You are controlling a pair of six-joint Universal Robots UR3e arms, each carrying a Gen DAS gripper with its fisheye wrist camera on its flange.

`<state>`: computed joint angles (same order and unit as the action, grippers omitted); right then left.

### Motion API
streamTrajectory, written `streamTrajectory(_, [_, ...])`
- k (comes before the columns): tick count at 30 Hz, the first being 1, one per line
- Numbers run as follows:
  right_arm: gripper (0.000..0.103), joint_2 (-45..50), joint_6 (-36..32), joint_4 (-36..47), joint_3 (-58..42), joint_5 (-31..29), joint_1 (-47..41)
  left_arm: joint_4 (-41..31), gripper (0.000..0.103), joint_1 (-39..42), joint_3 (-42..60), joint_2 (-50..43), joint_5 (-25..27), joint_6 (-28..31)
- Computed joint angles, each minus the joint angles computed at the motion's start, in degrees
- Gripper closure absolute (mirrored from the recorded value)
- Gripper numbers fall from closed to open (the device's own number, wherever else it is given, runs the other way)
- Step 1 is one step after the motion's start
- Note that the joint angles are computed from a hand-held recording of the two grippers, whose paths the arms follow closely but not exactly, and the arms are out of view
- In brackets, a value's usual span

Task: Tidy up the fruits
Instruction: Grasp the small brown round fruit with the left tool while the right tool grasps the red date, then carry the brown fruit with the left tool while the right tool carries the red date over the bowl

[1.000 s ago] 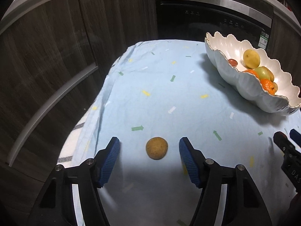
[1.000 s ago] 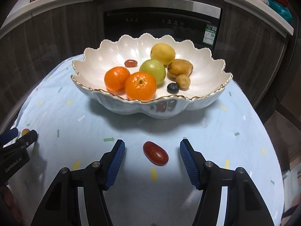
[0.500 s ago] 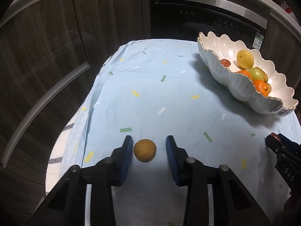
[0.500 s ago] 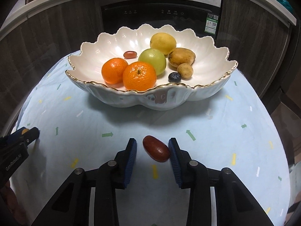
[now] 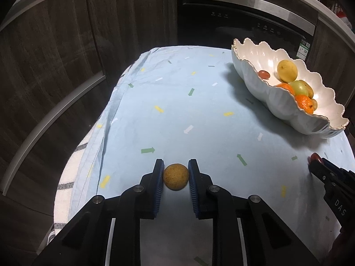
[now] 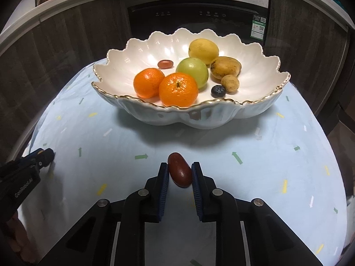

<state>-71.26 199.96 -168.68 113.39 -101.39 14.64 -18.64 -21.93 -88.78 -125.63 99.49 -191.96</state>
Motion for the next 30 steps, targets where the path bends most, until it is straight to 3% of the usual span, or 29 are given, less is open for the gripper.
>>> streamTrajectory(18, [0.081,-7.21,-0.73,0.5,0.63,-0.39,0.22,-3.18,0.08,-2.49,1.6,5.42,1.96,0.68])
streamTrajectory(30, [0.081,-13.65,-1.07,1.94,2.1,0.4,-2.06,-8.8,0.08,-6.02,12.05,3.57,1.32,2.07])
